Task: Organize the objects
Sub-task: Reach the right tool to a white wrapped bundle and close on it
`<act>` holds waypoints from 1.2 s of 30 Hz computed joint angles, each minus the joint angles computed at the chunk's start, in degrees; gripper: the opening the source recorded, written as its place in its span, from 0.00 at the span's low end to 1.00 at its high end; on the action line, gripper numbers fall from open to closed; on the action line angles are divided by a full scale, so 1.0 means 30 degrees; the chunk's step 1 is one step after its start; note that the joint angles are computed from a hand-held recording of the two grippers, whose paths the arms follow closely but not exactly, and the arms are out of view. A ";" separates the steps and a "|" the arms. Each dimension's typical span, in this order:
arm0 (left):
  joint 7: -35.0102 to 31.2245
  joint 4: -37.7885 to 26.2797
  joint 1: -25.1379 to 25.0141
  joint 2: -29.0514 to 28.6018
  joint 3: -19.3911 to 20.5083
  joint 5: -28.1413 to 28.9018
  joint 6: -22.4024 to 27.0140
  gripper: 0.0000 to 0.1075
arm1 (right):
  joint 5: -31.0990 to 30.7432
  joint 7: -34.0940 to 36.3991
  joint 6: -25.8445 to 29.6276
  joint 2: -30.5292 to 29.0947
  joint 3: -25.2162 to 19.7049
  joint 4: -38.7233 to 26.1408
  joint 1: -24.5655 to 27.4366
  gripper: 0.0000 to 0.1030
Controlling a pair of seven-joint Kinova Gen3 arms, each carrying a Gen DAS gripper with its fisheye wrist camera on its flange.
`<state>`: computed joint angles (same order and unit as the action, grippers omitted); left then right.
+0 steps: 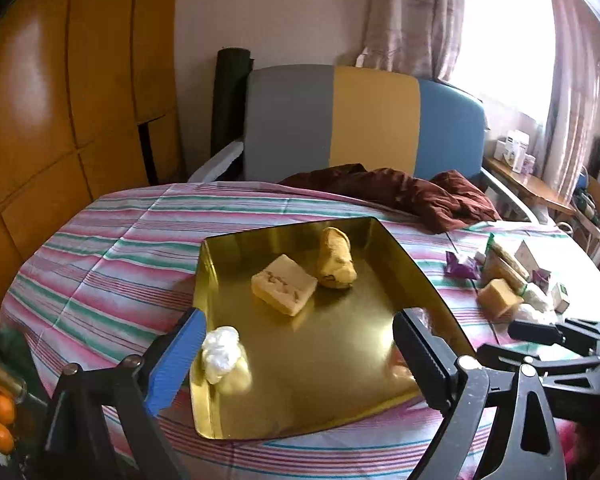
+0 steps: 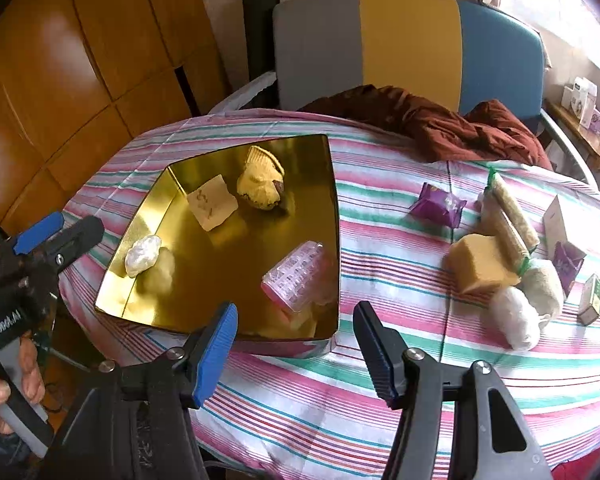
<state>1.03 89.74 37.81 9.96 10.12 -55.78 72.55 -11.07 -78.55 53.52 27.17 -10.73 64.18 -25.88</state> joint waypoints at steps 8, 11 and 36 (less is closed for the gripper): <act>-0.1035 -0.0390 0.0168 0.0287 0.0077 0.0327 -0.0858 0.88 | 0.0203 -0.0791 -0.0229 -0.0265 0.0388 0.0193 0.0255 0.59; -0.1477 -0.0617 0.0227 0.0482 -0.0006 0.0599 -0.1210 0.88 | 0.0411 -0.1366 -0.0050 -0.0202 0.0646 0.0160 0.0433 0.59; -0.8494 -0.4587 0.0566 0.3370 -0.1565 0.4318 -0.4582 0.88 | 0.1466 -0.6830 0.3743 0.2157 0.2534 -0.3669 0.4723 0.59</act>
<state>-24.45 75.98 39.51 20.07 5.42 -42.82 58.80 -6.68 -99.05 64.75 33.64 -3.13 53.18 -11.71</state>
